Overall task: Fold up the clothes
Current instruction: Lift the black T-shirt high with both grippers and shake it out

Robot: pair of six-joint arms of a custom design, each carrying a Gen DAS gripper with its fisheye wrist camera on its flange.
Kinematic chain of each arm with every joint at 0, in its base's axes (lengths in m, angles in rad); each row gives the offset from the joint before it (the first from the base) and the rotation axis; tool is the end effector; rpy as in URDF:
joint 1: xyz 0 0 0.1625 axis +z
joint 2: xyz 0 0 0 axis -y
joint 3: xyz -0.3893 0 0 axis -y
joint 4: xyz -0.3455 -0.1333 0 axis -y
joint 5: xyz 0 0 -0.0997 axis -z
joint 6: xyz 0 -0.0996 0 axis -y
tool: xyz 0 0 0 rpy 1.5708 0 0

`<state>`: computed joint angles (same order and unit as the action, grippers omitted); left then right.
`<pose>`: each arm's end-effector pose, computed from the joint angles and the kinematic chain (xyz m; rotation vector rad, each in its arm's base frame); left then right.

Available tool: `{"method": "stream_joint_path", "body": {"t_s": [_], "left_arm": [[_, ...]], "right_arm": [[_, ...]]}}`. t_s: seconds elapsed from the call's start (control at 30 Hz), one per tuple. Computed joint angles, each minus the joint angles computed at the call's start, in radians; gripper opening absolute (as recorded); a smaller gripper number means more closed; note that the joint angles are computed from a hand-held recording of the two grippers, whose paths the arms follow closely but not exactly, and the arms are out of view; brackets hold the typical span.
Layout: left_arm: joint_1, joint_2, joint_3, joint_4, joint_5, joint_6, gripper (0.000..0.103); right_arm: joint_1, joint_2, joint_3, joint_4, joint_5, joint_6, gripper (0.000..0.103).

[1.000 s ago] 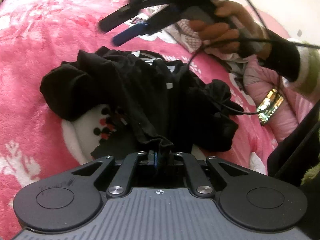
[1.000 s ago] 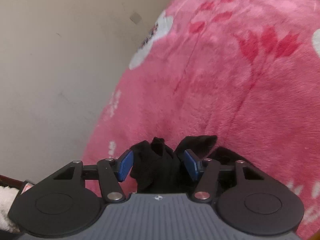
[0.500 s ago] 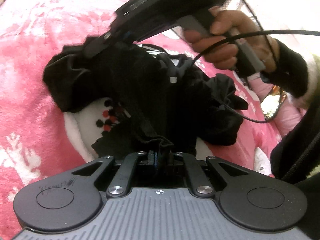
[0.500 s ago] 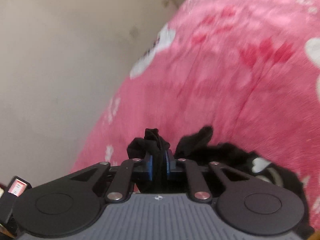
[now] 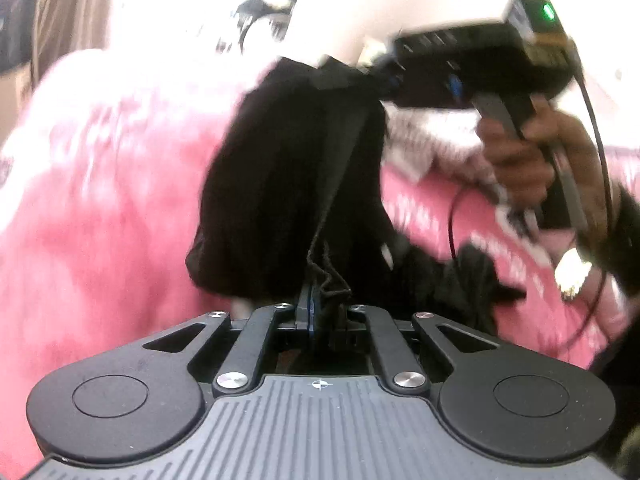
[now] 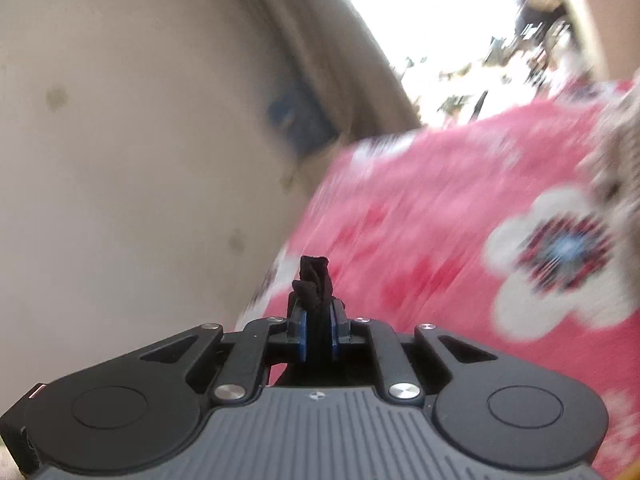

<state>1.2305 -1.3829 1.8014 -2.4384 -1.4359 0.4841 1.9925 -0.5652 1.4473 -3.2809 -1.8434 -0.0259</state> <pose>-0.0356 -0.5401 0.3589 1.1234 2.6812 -0.6481 0.3781 -0.5827 0.1128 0.4525 -2.7409 1.2695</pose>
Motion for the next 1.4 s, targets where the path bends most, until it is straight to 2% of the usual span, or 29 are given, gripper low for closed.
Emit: {"method": "stream_joint_path", "body": {"t_s": [0.1,0.2,0.27,0.3,0.33,0.37,0.4,0.43,0.5,0.6,0.63,0.7,0.77,0.83,0.87,0.9,0.97,1.03,1.1,1.2,1.3,1.37,1.4], "left_arm": [[-0.019,0.048,-0.048,-0.054,-0.093,0.043,0.004],[-0.028,0.082,-0.086,-0.075,-0.191,0.081,0.004],[-0.024,0.109,-0.115,-0.059,-0.233,0.086,0.004],[-0.023,0.123,-0.123,-0.058,-0.231,0.081,0.004],[-0.021,0.137,-0.133,-0.055,-0.216,0.076,0.004],[-0.017,0.153,-0.144,-0.050,-0.199,0.070,0.004],[-0.011,0.169,-0.158,-0.042,-0.177,0.062,0.004],[-0.006,0.186,-0.171,-0.039,-0.147,0.047,0.004],[0.009,0.227,-0.201,-0.040,-0.073,0.002,0.004],[0.036,0.283,-0.254,-0.025,0.008,-0.085,0.004],[0.048,0.299,-0.277,-0.010,0.024,-0.120,0.004],[0.075,0.317,-0.324,0.038,0.019,-0.179,0.004],[0.094,0.330,-0.352,0.068,0.001,-0.201,0.006],[0.107,0.338,-0.372,0.087,-0.016,-0.208,0.016],[0.110,0.337,-0.370,0.084,-0.023,-0.203,0.028],[0.113,0.335,-0.368,0.080,-0.031,-0.197,0.034],[0.119,0.332,-0.367,0.080,-0.048,-0.189,0.037],[0.124,0.336,-0.375,0.098,-0.055,-0.188,0.043],[0.127,0.342,-0.380,0.112,-0.055,-0.183,0.048],[0.127,0.353,-0.378,0.120,-0.040,-0.163,0.052],[0.127,0.364,-0.366,0.104,-0.026,-0.145,0.053],[0.127,0.371,-0.359,0.089,-0.021,-0.132,0.053],[0.127,0.374,-0.355,0.081,-0.020,-0.126,0.053]], "right_arm": [[0.039,-0.038,0.066,-0.193,-0.092,-0.066,0.012],[0.082,-0.017,0.049,-0.340,-0.187,-0.211,0.012],[0.079,0.009,0.001,-0.308,-0.207,-0.244,0.015],[0.074,0.022,-0.024,-0.280,-0.213,-0.251,0.017],[0.058,0.031,-0.048,-0.223,-0.211,-0.231,0.024],[0.034,0.039,-0.073,-0.147,-0.203,-0.198,0.040],[0.013,0.047,-0.098,-0.080,-0.208,-0.162,0.047],[-0.011,0.054,-0.120,-0.012,-0.212,-0.112,0.049],[-0.067,0.032,-0.115,0.097,-0.180,0.043,0.049],[-0.134,-0.021,-0.035,0.074,-0.103,0.229,0.049],[-0.147,-0.031,-0.016,0.055,-0.097,0.252,0.050],[-0.150,-0.036,-0.005,0.030,-0.141,0.210,0.052],[-0.152,-0.035,-0.013,0.047,-0.160,0.127,0.054],[-0.151,-0.035,-0.025,0.093,-0.163,0.035,0.055],[-0.152,-0.028,-0.042,0.124,-0.159,-0.020,0.058],[-0.153,-0.016,-0.067,0.162,-0.152,-0.080,0.061],[-0.157,0.012,-0.136,0.271,-0.121,-0.214,0.076],[-0.163,0.046,-0.219,0.390,-0.093,-0.341,0.078],[-0.168,0.105,-0.327,0.482,-0.103,-0.436,0.083],[-0.174,0.183,-0.462,0.591,-0.137,-0.483,0.086],[-0.189,0.240,-0.574,0.752,-0.161,-0.472,0.087],[-0.190,0.273,-0.628,0.841,-0.192,-0.464,0.087],[-0.184,0.278,-0.622,0.841,-0.215,-0.481,0.087]]}}
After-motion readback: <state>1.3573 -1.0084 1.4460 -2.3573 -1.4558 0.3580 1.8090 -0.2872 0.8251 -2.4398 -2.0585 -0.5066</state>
